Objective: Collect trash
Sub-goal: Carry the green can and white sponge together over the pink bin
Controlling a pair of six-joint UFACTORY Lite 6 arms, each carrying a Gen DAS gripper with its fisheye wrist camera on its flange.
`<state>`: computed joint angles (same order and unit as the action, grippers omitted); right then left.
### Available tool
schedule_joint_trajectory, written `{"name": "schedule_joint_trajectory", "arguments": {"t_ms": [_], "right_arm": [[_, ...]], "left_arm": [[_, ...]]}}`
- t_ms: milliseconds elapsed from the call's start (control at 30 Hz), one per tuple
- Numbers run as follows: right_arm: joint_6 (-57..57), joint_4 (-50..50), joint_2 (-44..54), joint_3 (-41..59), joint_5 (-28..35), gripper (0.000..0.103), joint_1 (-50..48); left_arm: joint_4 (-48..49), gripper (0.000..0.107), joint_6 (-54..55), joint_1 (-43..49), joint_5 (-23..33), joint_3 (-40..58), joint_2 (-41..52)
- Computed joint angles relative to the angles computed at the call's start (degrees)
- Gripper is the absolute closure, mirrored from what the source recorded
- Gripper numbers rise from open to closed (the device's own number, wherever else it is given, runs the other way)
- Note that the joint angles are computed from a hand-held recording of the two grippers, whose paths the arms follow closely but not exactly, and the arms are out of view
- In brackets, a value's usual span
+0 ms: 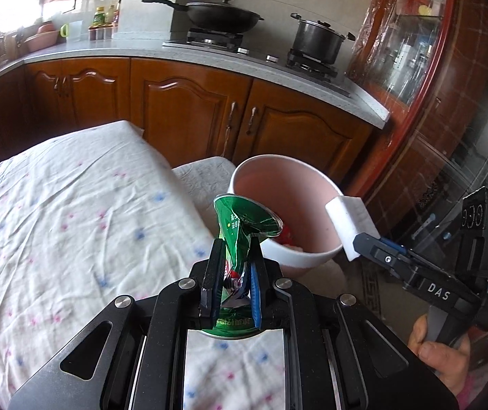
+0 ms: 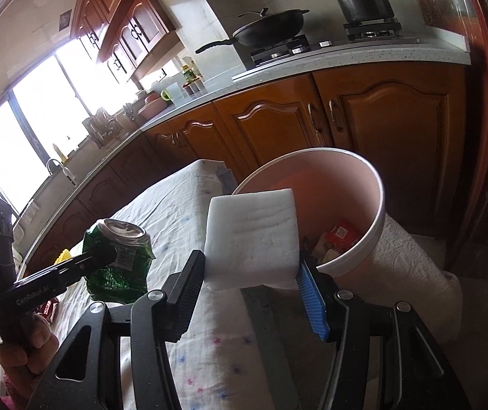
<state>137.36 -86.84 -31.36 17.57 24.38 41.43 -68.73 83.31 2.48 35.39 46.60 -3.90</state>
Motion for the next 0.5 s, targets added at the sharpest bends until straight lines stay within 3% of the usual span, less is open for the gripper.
{"name": "schedule_joint_trajectory", "arguments": {"t_ms": [500], "right_arm": [[-11.2, 1.1, 1.3, 1.9, -10.6, 0.048, -16.9]], "left_arm": [[3.3, 0.095, -9.2, -13.4, -7.1, 12.3, 10.1]]}}
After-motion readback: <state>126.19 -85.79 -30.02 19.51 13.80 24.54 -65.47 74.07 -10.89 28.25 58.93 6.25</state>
